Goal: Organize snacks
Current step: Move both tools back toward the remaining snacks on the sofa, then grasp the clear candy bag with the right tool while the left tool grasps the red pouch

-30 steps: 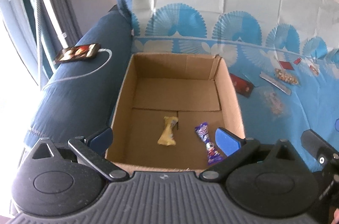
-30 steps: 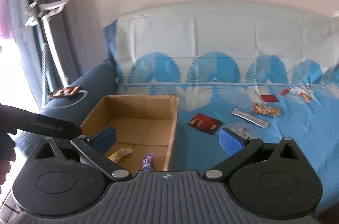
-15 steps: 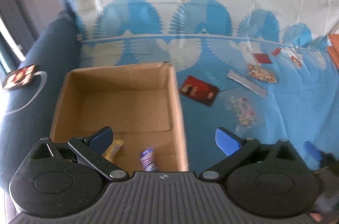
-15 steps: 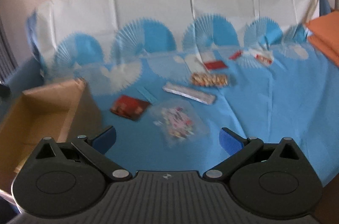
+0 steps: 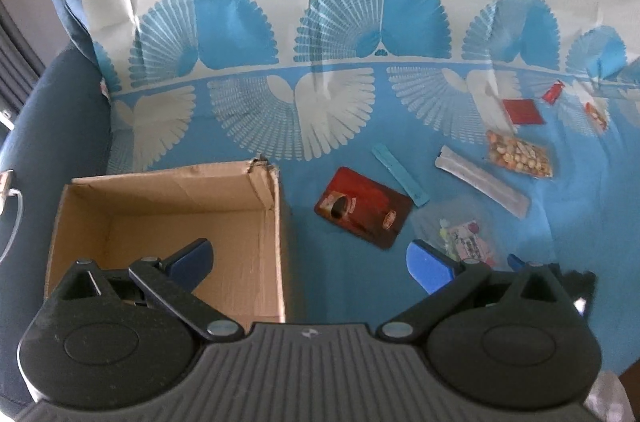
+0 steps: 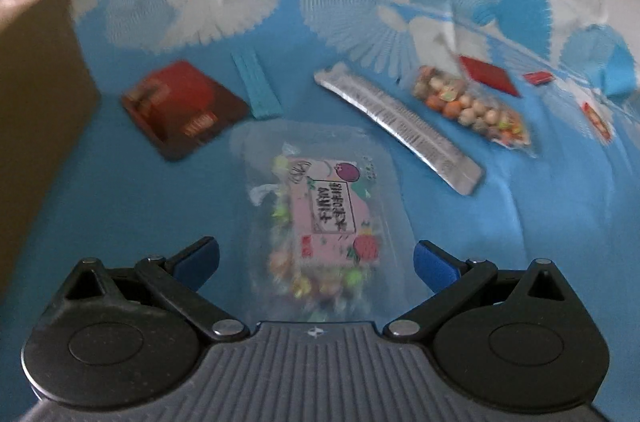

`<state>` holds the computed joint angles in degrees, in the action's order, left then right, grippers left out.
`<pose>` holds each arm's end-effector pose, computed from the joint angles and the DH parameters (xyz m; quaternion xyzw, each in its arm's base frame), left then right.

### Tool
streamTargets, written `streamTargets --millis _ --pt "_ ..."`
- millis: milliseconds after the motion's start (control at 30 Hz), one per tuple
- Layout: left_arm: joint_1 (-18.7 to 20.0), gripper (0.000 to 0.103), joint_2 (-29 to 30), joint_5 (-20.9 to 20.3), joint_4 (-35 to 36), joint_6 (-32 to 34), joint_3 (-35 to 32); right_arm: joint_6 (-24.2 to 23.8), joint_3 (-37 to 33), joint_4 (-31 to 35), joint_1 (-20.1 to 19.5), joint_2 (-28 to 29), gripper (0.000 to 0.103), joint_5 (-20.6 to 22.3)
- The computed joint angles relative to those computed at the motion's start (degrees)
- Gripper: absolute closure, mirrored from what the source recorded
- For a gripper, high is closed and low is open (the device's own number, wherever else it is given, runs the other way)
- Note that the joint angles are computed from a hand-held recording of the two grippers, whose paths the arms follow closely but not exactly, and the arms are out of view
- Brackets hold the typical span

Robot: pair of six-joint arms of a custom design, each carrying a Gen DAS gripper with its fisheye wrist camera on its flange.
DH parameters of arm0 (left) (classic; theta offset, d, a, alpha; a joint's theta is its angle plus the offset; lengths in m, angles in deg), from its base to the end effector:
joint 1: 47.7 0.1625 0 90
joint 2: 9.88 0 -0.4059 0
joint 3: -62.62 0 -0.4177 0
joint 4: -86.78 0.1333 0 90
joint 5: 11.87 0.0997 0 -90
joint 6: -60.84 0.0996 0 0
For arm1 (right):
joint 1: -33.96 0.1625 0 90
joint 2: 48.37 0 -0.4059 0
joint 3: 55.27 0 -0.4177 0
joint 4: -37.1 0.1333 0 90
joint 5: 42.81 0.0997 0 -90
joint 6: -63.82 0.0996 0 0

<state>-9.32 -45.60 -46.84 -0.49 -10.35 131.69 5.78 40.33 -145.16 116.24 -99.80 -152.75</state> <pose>-0.4352 -0.6189 0.0650 -0.0023 0.8553 -0.2542 0.4514 0.0059 -0.6960 0.2005 0.3185 -0.8441 0.2512 0.3506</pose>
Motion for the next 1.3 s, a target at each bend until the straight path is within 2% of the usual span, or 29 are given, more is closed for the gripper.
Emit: streamTargets --millis 33,67,167,233,300,367,433,500,600,733,800,1000,1067,1100,1133,1167,1200,1300 --pt "0.70 0.000 0.93 -0.45 -0.51 0.52 -1.24 0.23 -1.80 2.50 -0.29 0.78 0.000 0.32" --pt "1.28 0.000 1.75 -0.84 -1.22 1.11 -2.21 1.77 -2.92 4.38 -0.97 0.78 0.000 2.82" --pt "3.43 0.000 5.21 -2.48 -4.46 3.92 -5.91 4.36 -5.17 7.69 -1.67 0.70 0.000 3.99" --pt "5.06 0.000 7.92 -4.13 -6.27 5.76 -8.87 6.84 -4.39 4.61 -2.85 0.47 0.000 5.70" --pt "7.13 0.000 10.92 -6.47 -7.74 7.18 -12.36 7.97 -2.49 -1.62 -3.69 0.51 0.000 5.91" --pt "9.26 0.000 14.03 -8.24 -8.21 6.86 -15.86 10.28 -1.15 -7.91 -3.93 1.03 0.000 3.98" --pt "11.25 0.000 16.40 -10.04 -9.51 6.31 -18.14 11.14 -1.33 -9.13 -3.88 1.14 0.000 2.59" --pt "13.04 0.000 18.50 -11.42 -9.06 3.49 -20.52 12.88 -2.08 -9.28 -4.29 1.38 0.000 2.95" --pt "15.24 0.000 20.55 -10.44 -7.52 -4.68 -22.54 11.63 -1.29 -11.10 -5.14 1.40 0.000 5.12" --pt "17.64 0.000 22.22 -10.78 -8.18 -8.96 -24.48 11.02 -1.64 -11.24 -5.65 1.71 0.000 6.70" --pt "17.57 0.000 22.13 -8.74 -8.73 -12.34 -24.07 10.76 -1.27 -11.24 -5.94 1.28 0.000 7.41" --pt "17.55 0.000 21.41 -7.26 -10.54 -10.71 -22.34 10.27 -1.38 -11.76 -6.19 1.53 0.000 8.28" --pt "17.39 0.002 21.39 -6.86 -8.29 -11.23 -22.59 10.19 -1.25 -11.82 -6.14 1.47 0.001 8.16" --pt "17.13 0.013 21.28 -6.65 -8.11 -11.86 -22.45 10.12 -1.04 -12.27 -6.15 1.42 0.006 8.22" --pt "16.63 0.022 20.48 -6.06 -8.88 -12.75 -21.04 9.98 -0.69 -13.10 -6.24 1.31 0.018 8.76" --pt "16.07 0.031 19.77 -5.36 -9.12 -13.06 -19.96 9.60 -0.36 -13.87 -6.30 1.19 0.025 9.31" --pt "15.80 0.035 19.43 -5.62 -8.68 -12.79 -19.75 9.07 -0.25 -14.76 -6.29 1.26 0.034 9.50" --pt "15.18 0.038 19.08 -5.54 -7.93 -11.33 -19.82 9.14 -0.03 -15.41 -6.47 1.13 0.050 10.32"
